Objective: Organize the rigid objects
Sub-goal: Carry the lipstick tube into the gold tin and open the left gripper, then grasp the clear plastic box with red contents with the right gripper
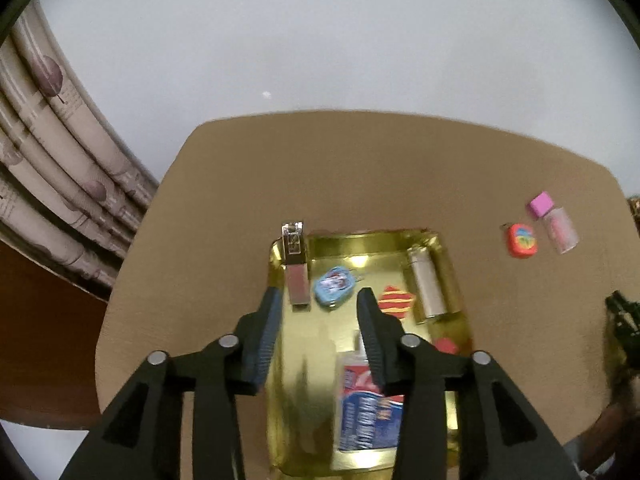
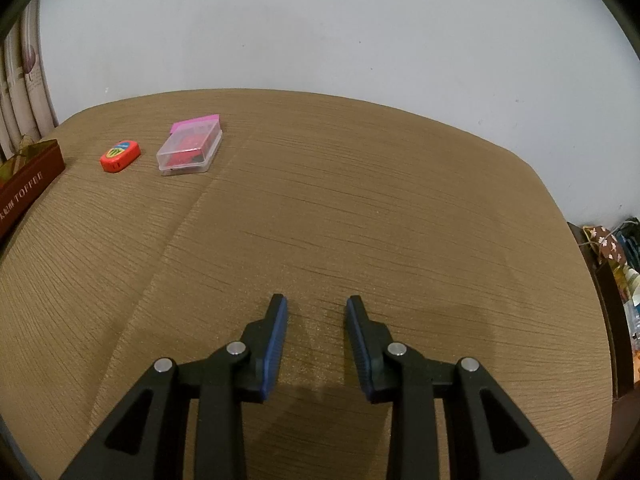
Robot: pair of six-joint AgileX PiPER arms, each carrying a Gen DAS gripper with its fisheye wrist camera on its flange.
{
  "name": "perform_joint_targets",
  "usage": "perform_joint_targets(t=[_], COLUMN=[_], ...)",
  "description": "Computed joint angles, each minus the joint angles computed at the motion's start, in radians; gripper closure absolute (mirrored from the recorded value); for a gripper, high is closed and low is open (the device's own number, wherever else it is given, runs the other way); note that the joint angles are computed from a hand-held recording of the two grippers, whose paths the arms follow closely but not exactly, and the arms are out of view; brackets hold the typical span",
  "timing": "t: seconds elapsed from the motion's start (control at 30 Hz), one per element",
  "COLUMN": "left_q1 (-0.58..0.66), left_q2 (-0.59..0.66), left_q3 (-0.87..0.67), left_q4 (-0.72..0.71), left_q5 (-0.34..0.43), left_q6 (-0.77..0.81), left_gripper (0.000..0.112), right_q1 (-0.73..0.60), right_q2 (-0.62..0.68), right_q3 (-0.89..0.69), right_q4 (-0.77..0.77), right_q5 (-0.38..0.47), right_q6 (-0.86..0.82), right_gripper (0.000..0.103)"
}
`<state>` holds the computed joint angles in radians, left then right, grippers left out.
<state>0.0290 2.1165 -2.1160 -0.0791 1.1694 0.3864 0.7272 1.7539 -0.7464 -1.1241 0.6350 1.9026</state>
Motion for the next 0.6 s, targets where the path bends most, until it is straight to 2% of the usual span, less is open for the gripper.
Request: perform_joint_targets(t=[0.07,0.13,0.2,0.27,0.3,0.37,0.43,0.53,0.6], left_q1=[0.003,-0.021,-0.051,-0.091,-0.121,-0.178,-0.229,-0.298,-0.344], left_q2=[-0.056,-0.133,-0.210,-0.283,-0.318,-0.367,-0.404,-0.443,-0.452], left_q3=[0.059,0.164,0.276,0.397,0.463,0.567,0.665,0.796,0.876], left_q4=[-0.085,-0.125,-0.191,-0.233,-0.228,-0.240,-0.249,-0.279,-0.287], left_q5=[-0.002,-0.047,-0.079,-0.131,-0.167,-0.203,-0.246,-0.313,-0.365], left_q6=[0.026,0.033,0.041,0.059,0.049,0.057,0.048,0.056,0.061], left_gripper=[0.071,0.069,0.061,0.061,0.059,0.059,0.059,0.058,0.057], right_q1=[-0.003,-0.004,0.004,-0.002,-0.011,-0.053,-0.065,-0.114,-0.132], right_q2=[-0.002,-0.007,-0.017,-0.015,-0.019,-0.046,-0.062,-0.064,-0.036], right_q3=[0.004,0.009,0.015,-0.003,-0.012,-0.029,-0.072,-0.198,-0.300], right_q4=[-0.005,-0.007,0.004,0.041,0.063,0.102,0.153,0.331,0.436], right_q5=[-0.006,-0.008,0.004,0.011,0.000,-0.076,-0.079,-0.110,-0.081], right_q6=[0.004,0.006,-0.001,-0.046,-0.071,-0.129,-0.202,-0.455,-0.602], right_gripper=[0.072,0.072,0.072,0.072,0.072,0.072,0.071,0.062,0.046])
